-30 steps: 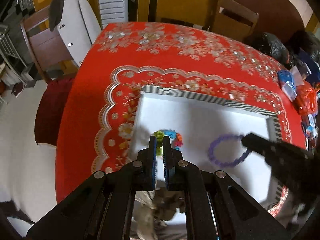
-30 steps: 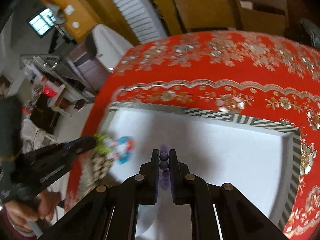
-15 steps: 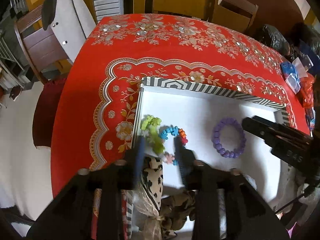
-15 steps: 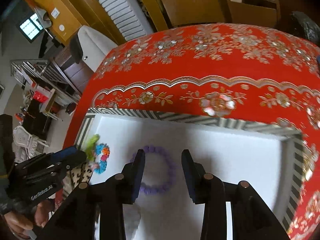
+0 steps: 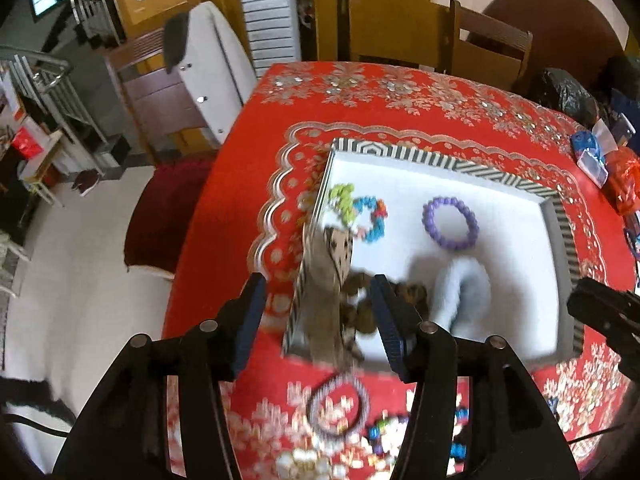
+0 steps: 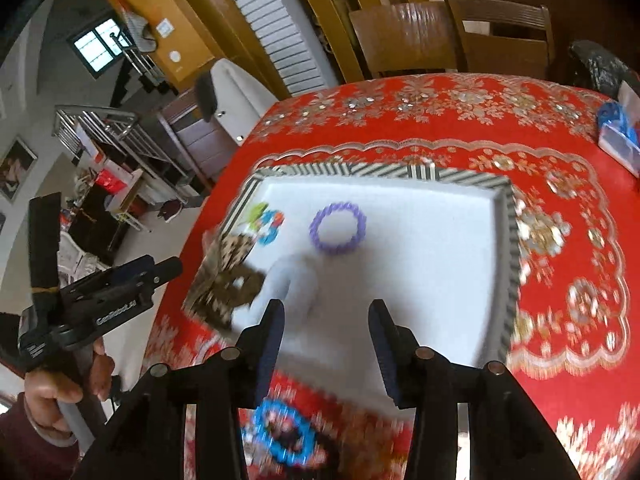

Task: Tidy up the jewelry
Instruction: 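Carry both bracelets into the tray and open both tools to release them, then withdraw both tools from the tray back over the remaining jewelry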

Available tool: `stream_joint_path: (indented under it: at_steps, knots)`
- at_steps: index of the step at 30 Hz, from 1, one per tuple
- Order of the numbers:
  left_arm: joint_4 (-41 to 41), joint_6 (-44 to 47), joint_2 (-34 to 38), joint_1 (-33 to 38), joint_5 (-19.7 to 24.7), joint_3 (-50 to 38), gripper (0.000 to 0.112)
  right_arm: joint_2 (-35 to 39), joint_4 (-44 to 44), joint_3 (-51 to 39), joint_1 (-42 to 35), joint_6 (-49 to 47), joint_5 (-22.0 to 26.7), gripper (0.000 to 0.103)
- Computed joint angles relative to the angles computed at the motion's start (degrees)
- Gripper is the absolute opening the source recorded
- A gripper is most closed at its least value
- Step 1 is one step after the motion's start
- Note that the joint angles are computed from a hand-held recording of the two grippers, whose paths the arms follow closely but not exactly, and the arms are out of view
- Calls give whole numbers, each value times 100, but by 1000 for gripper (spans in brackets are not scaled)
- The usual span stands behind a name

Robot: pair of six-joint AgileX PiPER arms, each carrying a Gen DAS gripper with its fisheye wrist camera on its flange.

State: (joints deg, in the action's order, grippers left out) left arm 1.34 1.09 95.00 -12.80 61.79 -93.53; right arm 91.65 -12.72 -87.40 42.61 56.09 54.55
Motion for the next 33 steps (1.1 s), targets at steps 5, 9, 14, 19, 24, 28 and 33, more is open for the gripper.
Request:
stream_joint_path:
  at_steps: [5, 9, 14, 19, 24, 28, 33]
  knots:
    - [96, -255, -848, -129, -108, 911, 53, -480, -490, 440, 675, 710, 352, 42]
    - [253, -472, -1394, -325, -137, 1443, 53, -780, -757, 756, 1161, 1206, 589, 43]
    - [370, -704, -1872, -537, -42, 1869, 53, -1044, -928, 1110, 1636, 1729, 707, 43]
    - [530, -947, -2242, -701, -3, 2179, 53, -1187, -1049, 1308, 1998, 2077, 773, 43]
    - [710, -1179, -2514, -846, 61, 2404, 53, -1276, -1158, 1452, 2263, 2302, 826, 43]
    - [800, -1312, -2700, -948, 117, 2565, 53, -1334, -1181, 1555, 2412, 2429, 829, 43]
    - [933, -1529, -2866, -1147, 200, 2734, 53, -1418, -1273, 1630, 2615, 2598, 921, 43]
